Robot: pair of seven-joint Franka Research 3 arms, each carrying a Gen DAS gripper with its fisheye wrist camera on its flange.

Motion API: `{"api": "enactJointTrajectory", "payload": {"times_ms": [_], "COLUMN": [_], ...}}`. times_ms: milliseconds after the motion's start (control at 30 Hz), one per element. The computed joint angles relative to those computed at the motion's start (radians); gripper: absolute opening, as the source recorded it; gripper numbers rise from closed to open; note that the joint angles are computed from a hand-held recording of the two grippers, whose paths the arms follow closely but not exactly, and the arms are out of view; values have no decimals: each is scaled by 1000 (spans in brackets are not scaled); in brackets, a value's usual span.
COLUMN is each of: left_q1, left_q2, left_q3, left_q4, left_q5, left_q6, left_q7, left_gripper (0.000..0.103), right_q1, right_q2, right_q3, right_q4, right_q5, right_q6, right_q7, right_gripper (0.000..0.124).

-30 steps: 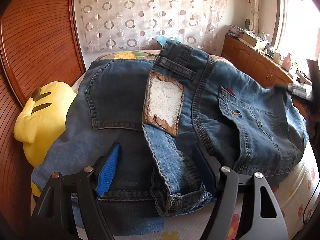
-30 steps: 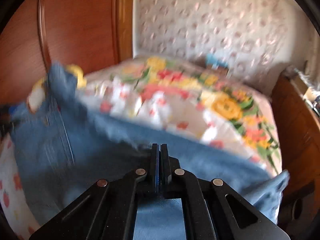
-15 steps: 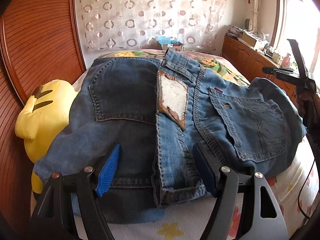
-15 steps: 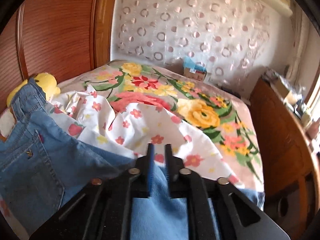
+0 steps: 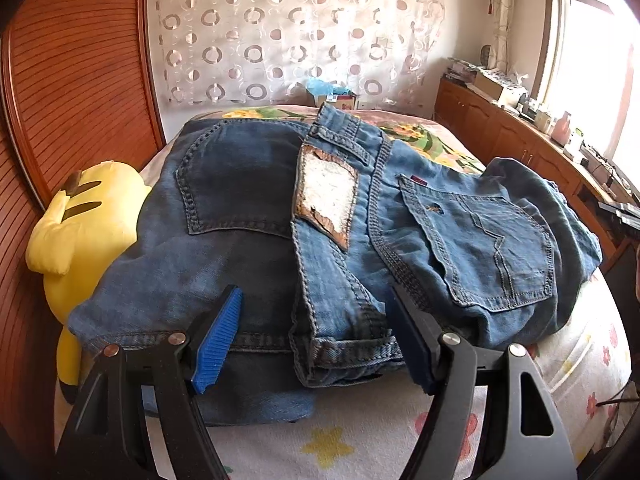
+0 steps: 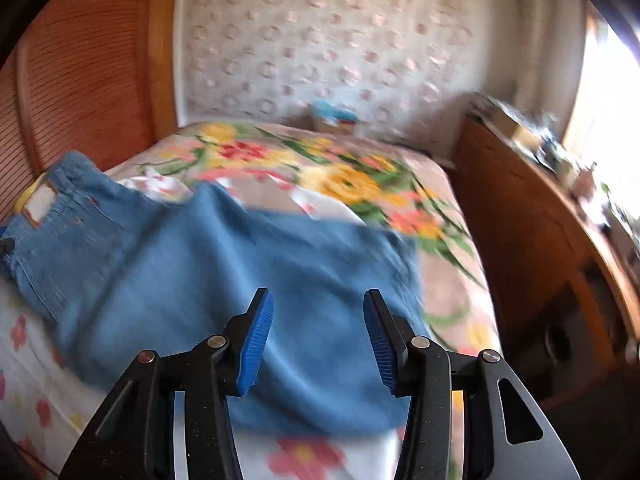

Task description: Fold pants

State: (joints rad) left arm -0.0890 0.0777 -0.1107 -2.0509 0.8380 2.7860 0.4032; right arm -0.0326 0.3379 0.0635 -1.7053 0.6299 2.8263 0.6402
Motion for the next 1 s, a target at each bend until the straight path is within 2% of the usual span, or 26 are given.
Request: {"api": "enactJointTrajectory", "payload": {"times_ms": [67,167,367,533,600,667,800,933,1000], "left_q1": [0,-3,-9,-16,-17,-19,-23,-20,-21], "left_q2": [5,12,18,26,27,29,32,30,31], "left_q3": [-1,-2,3,1,1,1,0,3,4], "left_q4": [1,6,3,16,19,20,22,16,18], "left_q5": [-13,-22,-11,-10,-11,-7,-8,-10,-6], "left_q6": [1,-3,-9,-37,-43,-47,-52,-40,-42], "left_q7": [10,22,9,19,21,15,16,14,10], "left_gripper": [74,74,74,74,74,74,74,74,74], "right_q1": [-5,-3,-6,-69,-107,-106,-103,-96,-89], "right_q2": [-8,-19,16,57,83,100,116,128,117], "right_q3": [-28,-53,-81,-47,-32,-38,-53,-60,-54], "right_q4": [-23,-74,-70,21,77,106,136,151,141], "right_q5": [-8,-37,-94,-32,17,22,-2,-28,-34], "right_q6": [-29,23,-25,-133,-209,-245,-279,-280,-262], "right_q7": [59,109,240,251,245,272,320,347,346], "right_gripper": [49,49,49,49,49,49,49,49,34]}}
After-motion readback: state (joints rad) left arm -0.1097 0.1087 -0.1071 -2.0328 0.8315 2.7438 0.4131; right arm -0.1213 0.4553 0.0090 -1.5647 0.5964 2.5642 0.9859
